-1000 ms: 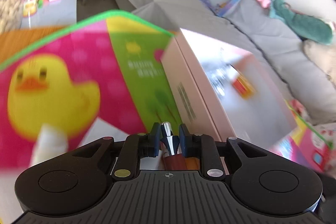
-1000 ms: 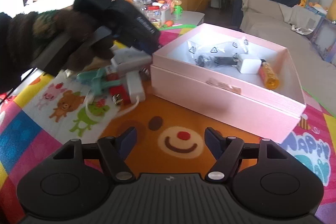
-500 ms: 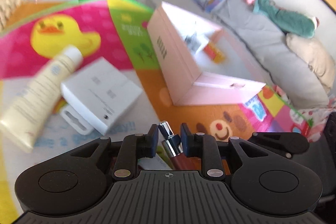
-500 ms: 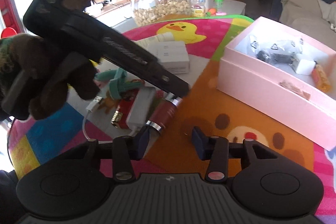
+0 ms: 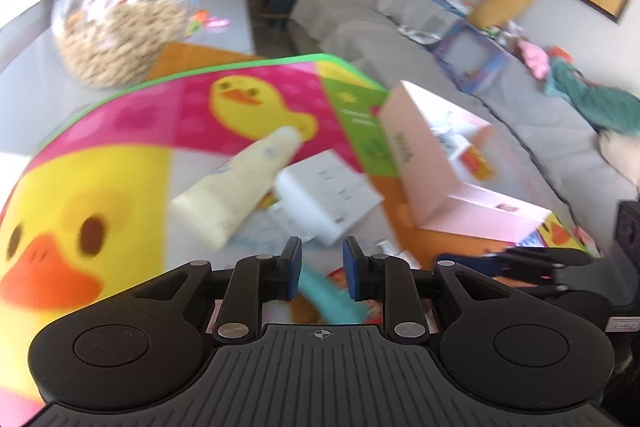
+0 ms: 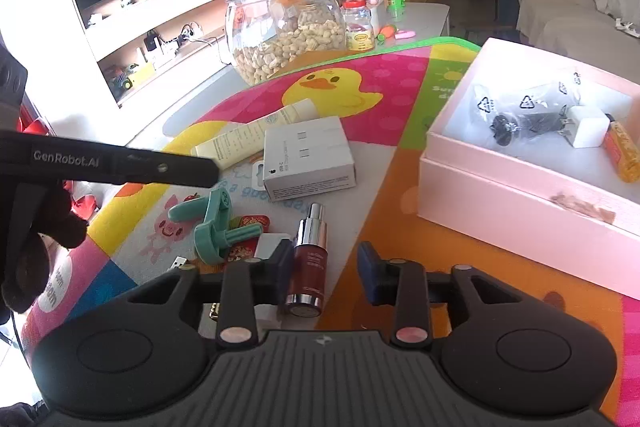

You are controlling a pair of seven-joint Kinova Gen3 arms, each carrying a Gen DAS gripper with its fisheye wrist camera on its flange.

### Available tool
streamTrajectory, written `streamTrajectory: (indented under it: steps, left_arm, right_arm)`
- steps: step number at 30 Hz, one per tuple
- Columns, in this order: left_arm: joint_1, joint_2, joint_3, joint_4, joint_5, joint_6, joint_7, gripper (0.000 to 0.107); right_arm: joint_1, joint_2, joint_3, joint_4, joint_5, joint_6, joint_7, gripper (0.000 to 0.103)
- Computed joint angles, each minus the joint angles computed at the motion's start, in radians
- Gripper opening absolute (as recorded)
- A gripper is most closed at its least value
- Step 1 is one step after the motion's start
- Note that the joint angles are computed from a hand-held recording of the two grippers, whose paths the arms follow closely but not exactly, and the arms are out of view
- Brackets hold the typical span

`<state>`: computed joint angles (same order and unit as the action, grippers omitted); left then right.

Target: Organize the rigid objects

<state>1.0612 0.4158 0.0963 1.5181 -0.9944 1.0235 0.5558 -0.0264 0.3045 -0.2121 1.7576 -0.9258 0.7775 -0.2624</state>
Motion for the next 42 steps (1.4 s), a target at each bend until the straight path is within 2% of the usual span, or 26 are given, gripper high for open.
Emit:
streamTrajectory:
  steps: [3, 5, 8, 10, 12, 14, 16, 20, 25, 28, 30, 32, 35, 37, 38, 40, 42]
  left_arm:
    - [0.003, -0.02, -0.007, 0.064, -0.005, -0.062, 0.094, 0.025]
    - [-0.013, -0.012, 0.009, 0.068, -0.014, -0.087, 0.094, 0.025]
    - [-0.008, 0.004, -0.003, 0.06, -0.042, -0.12, 0.103, 0.025]
    - [-0.015, 0.015, -0.008, 0.043, -0.032, -0.153, 0.061, 0.025]
    - [-0.032, 0.036, 0.018, 0.003, -0.007, -0.147, -0.021, 0.026]
    - [-0.025, 0.046, 0.01, -0.02, 0.03, -0.155, -0.1, 0.026]
    - [-0.011, 0.053, 0.0, -0.035, 0.054, -0.148, -0.151, 0.026]
    - [0.006, 0.051, -0.02, -0.047, 0.098, -0.133, -0.184, 0.027]
    - [0.03, 0.086, -0.027, -0.125, 0.146, -0.008, -0.274, 0.024]
    - [0.032, 0.09, -0.04, -0.127, 0.161, 0.004, -0.269, 0.024]
    - [0.012, 0.101, -0.012, -0.148, 0.155, 0.033, -0.278, 0.025]
    - [0.016, 0.128, -0.012, -0.204, 0.167, 0.097, -0.328, 0.025]
    - [0.107, 0.18, -0.131, -0.297, 0.195, 0.206, -0.397, 0.025]
    - [0.149, 0.178, -0.163, -0.292, 0.149, 0.214, -0.381, 0.022]
    - [0.152, 0.163, -0.152, -0.274, 0.119, 0.194, -0.36, 0.022]
    - [0.108, 0.128, -0.077, -0.232, 0.069, 0.119, -0.352, 0.022]
    - [0.065, 0.138, -0.012, -0.25, 0.057, 0.092, -0.41, 0.023]
  right_arm:
    - [0.007, -0.018, 0.013, 0.018, 0.004, -0.032, -0.005, 0.032]
    - [0.011, -0.016, 0.021, 0.006, 0.014, -0.02, -0.032, 0.032]
    - [0.022, -0.008, 0.012, -0.001, -0.001, 0.005, -0.024, 0.032]
    - [0.0, -0.016, 0.006, 0.017, -0.006, -0.05, -0.019, 0.033]
    - [-0.033, -0.016, 0.004, 0.026, 0.014, -0.119, -0.041, 0.033]
    - [-0.051, -0.01, 0.008, 0.019, 0.057, -0.149, -0.086, 0.03]
    - [-0.034, -0.003, 0.006, 0.007, 0.081, -0.125, -0.109, 0.021]
    - [0.022, -0.03, -0.002, 0.046, 0.068, -0.135, -0.055, 0.02]
    - [0.068, -0.075, 0.022, 0.136, -0.014, -0.223, 0.055, 0.02]
    - [0.137, -0.063, -0.012, 0.164, -0.121, -0.223, 0.168, 0.025]
    - [0.12, -0.059, 0.008, 0.163, -0.143, -0.209, 0.185, 0.035]
    - [0.109, -0.061, 0.009, 0.174, -0.163, -0.214, 0.211, 0.056]
    - [0.079, -0.087, 0.0, 0.221, -0.219, -0.296, 0.293, 0.064]
    - [0.075, -0.085, 0.006, 0.222, -0.221, -0.297, 0.286, 0.068]
    - [0.067, -0.08, 0.022, 0.211, -0.206, -0.28, 0.258, 0.07]
    - [0.066, -0.074, 0.03, 0.2, -0.196, -0.269, 0.23, 0.071]
    - [0.065, -0.077, 0.026, 0.206, -0.2, -0.28, 0.239, 0.071]
